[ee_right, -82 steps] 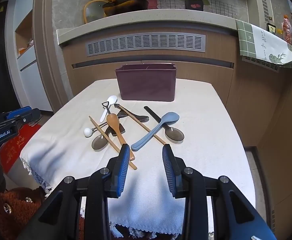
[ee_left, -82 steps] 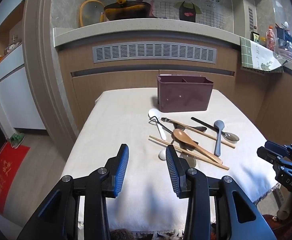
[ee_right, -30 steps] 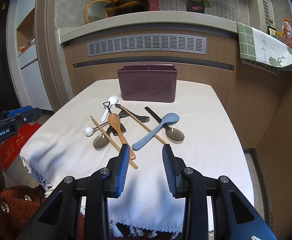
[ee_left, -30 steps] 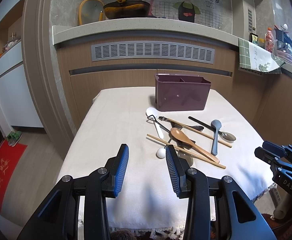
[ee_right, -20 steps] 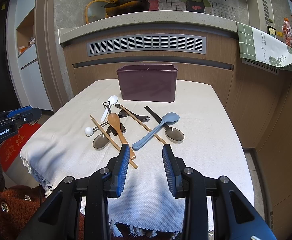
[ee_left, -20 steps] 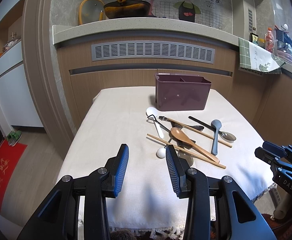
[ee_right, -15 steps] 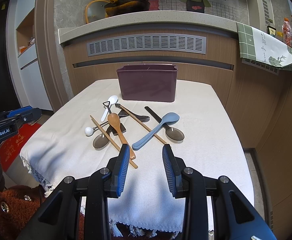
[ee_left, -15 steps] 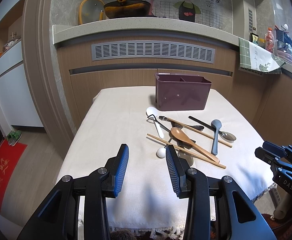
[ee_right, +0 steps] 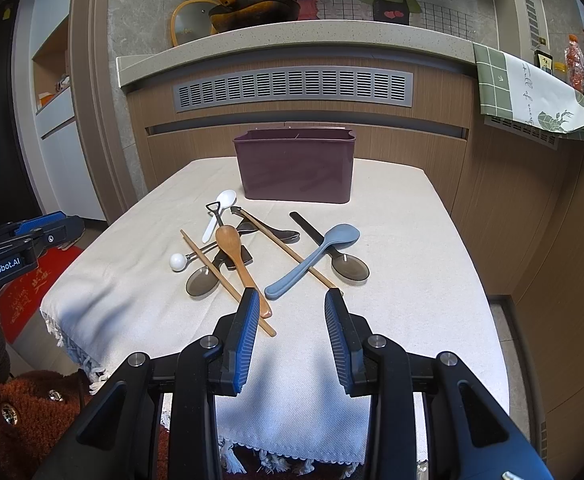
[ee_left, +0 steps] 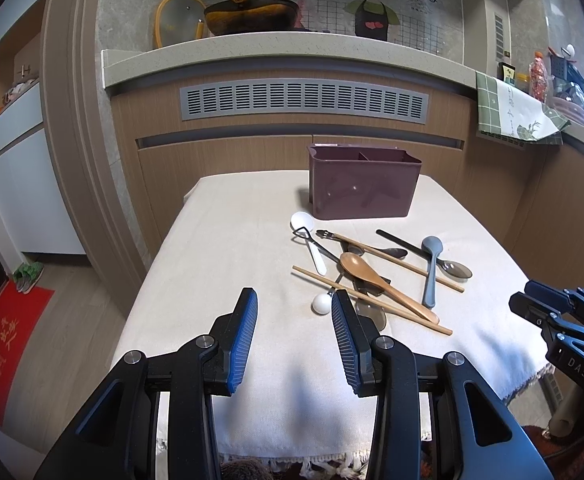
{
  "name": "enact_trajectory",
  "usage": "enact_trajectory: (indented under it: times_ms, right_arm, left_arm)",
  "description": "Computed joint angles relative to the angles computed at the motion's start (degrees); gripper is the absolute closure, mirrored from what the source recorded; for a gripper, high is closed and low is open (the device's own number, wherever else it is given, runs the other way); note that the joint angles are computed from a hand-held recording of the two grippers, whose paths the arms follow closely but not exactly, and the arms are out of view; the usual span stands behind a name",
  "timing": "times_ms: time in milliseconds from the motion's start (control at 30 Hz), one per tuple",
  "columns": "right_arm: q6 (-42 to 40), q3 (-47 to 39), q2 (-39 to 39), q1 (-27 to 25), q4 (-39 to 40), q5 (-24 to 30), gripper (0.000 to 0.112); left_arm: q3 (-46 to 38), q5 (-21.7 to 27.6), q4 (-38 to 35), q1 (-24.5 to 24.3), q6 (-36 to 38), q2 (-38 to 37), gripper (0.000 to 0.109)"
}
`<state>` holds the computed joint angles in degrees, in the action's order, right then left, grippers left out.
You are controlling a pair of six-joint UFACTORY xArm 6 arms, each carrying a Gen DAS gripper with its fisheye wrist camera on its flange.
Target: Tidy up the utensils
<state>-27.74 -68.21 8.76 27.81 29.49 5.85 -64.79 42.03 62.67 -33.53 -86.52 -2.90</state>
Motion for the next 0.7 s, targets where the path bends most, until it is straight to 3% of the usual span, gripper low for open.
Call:
enact_trajectory:
  times_ms: [233, 333, 467, 600, 700]
  right_arm:
    - [-1.9, -4.17, 2.93, -0.84, -0.42, 1.65, 0.08]
    - [-3.73, -10.79, 7.25, -1.61, -1.13, 6.18, 0.08]
    - [-6.34, -22.47, 14.53, -2.64, 0.14, 17.04, 0.08]
    - [-7.96, -35.87, 23.48, -2.57, -0.97, 27.59, 0.08]
    - [-7.39, -50.12, 32.91, -2.09, -3.43, 36.68, 0.08]
  left_arm:
    - [-1.88, -9.29, -5.99, 5.46, 7.28, 2.69, 0.069]
    - [-2.94, -14.97, -7.63, 9.31, 6.66, 4.07, 0.069]
    - [-3.54, -22.8, -13.93, 14.25, 7.14, 6.8, 0.069]
    - [-5.55, -20.04, -10.23, 15.72, 4.33, 9.38, 0.069]
    - [-5.8, -20.47, -15.36, 17.01, 8.4, 11.1, 0.069]
